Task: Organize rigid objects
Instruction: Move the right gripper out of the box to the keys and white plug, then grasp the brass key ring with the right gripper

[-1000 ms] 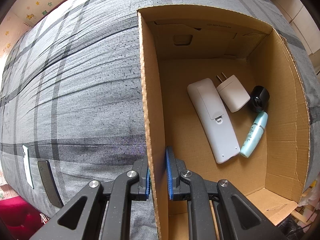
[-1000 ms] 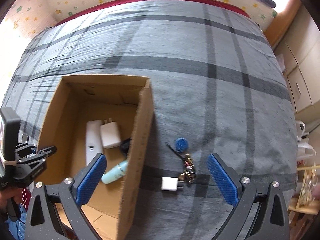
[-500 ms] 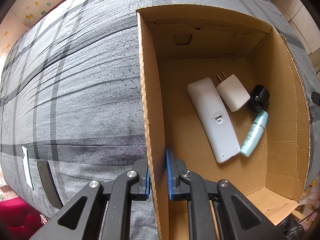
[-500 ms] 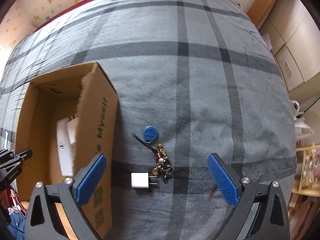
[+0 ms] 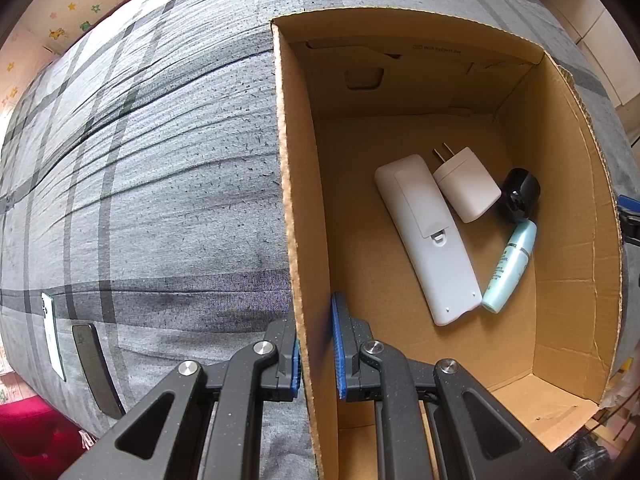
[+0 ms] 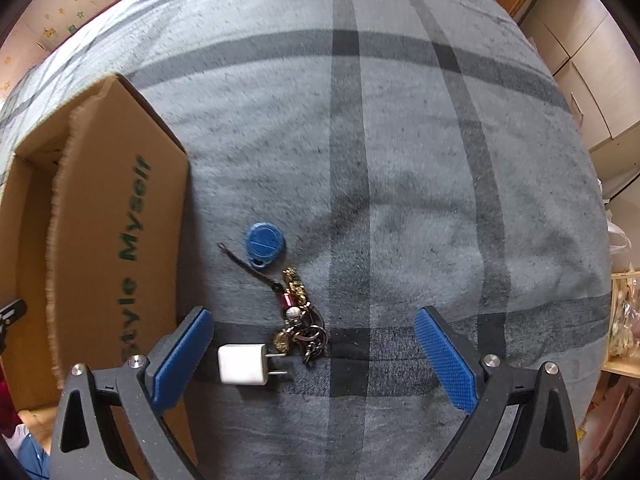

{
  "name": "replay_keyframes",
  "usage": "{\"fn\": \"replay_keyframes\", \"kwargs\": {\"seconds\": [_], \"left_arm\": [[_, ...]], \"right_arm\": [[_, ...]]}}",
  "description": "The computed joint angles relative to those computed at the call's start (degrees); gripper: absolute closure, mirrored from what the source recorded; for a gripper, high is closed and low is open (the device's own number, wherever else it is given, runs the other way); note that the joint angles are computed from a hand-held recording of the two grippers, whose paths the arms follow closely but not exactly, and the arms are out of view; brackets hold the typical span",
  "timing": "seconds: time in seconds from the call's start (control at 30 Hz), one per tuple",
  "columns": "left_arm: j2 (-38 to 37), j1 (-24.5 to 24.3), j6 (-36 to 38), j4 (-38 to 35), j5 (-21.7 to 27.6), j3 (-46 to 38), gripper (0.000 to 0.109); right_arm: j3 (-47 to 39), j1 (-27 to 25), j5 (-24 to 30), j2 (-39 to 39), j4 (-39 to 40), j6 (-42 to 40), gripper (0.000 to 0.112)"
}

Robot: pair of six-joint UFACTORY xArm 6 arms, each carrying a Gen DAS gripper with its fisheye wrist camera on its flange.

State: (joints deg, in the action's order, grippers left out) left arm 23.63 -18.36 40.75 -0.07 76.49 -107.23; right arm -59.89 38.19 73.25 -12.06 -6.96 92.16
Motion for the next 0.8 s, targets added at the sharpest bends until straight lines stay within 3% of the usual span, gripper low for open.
{"fn": "replay_keyframes", "kwargs": {"seconds": [0.53,0.63,0.73,0.8], "left_arm": [[0.1,-0.1,-0.2,0.2,0.1,0.0,0.095],[0.3,-0.1,-0.4,0.2,0.3,-0.2,0.095],[0.1,-0.1,-0.4,0.3,0.1,0.0,0.095],[0.1,-0.2,-0.5,0.3,0.0,0.1,0.095]], "right_arm": [[7.6,-1.4,-5.9,-0.4,5.6,0.4,0.010],[8.5,-2.0,-7.8,-0.5,6.0,0.3,0.031],[9.1,-2.8,-8.5,-0.5,7.0,-0.9,0.044],[8.4,-2.9,-7.2,-0.1,7.3,-2.1,0.059]]}}
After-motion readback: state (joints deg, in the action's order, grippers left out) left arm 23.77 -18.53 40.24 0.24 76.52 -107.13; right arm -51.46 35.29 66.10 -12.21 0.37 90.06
